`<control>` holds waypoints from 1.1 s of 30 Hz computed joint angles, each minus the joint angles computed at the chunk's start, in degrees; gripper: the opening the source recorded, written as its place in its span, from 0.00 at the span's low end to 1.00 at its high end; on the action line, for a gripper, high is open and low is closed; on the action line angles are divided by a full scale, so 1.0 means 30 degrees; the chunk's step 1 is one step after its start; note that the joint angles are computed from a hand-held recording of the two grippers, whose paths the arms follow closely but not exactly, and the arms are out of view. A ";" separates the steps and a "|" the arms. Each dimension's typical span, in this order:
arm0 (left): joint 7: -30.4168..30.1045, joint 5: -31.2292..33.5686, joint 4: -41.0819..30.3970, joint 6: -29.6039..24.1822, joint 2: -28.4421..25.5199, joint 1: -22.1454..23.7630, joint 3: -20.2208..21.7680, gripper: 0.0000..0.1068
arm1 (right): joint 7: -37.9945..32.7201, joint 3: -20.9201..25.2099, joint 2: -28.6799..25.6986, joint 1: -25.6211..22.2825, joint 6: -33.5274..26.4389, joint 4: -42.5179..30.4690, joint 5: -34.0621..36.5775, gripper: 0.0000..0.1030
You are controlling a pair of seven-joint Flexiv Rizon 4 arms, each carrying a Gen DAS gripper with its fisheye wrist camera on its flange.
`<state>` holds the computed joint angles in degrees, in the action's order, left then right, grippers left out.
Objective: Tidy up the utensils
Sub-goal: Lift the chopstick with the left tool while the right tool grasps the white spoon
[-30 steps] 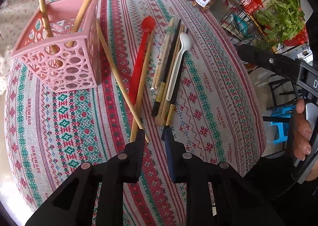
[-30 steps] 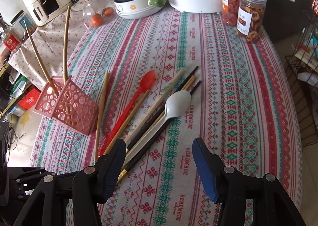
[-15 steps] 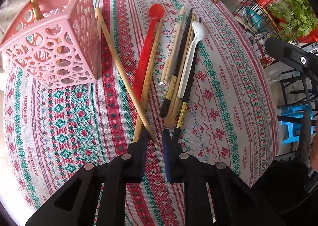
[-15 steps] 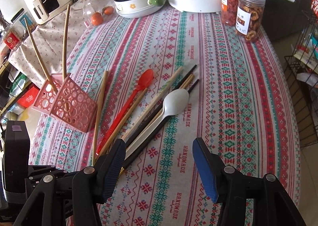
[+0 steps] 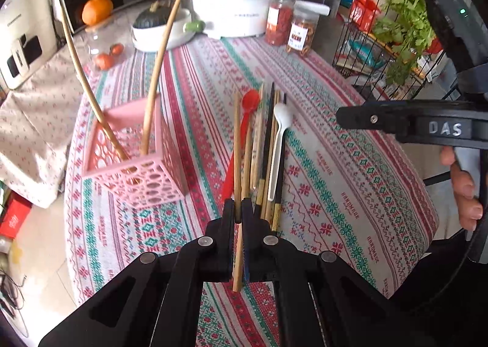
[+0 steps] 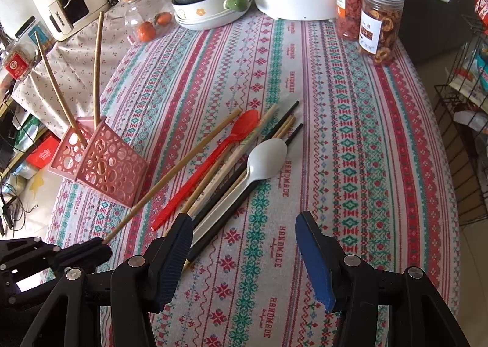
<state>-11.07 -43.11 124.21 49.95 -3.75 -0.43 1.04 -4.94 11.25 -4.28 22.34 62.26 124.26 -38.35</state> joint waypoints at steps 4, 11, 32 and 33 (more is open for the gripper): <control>0.2253 -0.3326 0.0352 0.0508 0.0869 -0.0248 -0.0064 0.03 | 0.0219 -0.0045 0.0088 -0.0044 0.0005 0.0040 -0.0251 0.60; 0.5360 -0.8593 0.0171 0.0517 0.1908 -0.0862 0.0324 0.03 | 0.0560 -0.0080 0.0261 -0.0291 -0.0212 0.0226 -0.0307 0.60; 0.5934 -1.0763 -0.0666 -0.1973 0.2278 -0.0042 0.1118 0.03 | -0.2886 -0.0538 -0.3768 -0.1185 0.1972 -0.2391 0.6403 0.46; 0.5853 -1.0722 -0.0716 -0.2050 0.2249 0.0016 0.1122 0.03 | -0.3042 -0.0638 -0.4043 -0.1081 0.1920 -0.2673 0.6678 0.46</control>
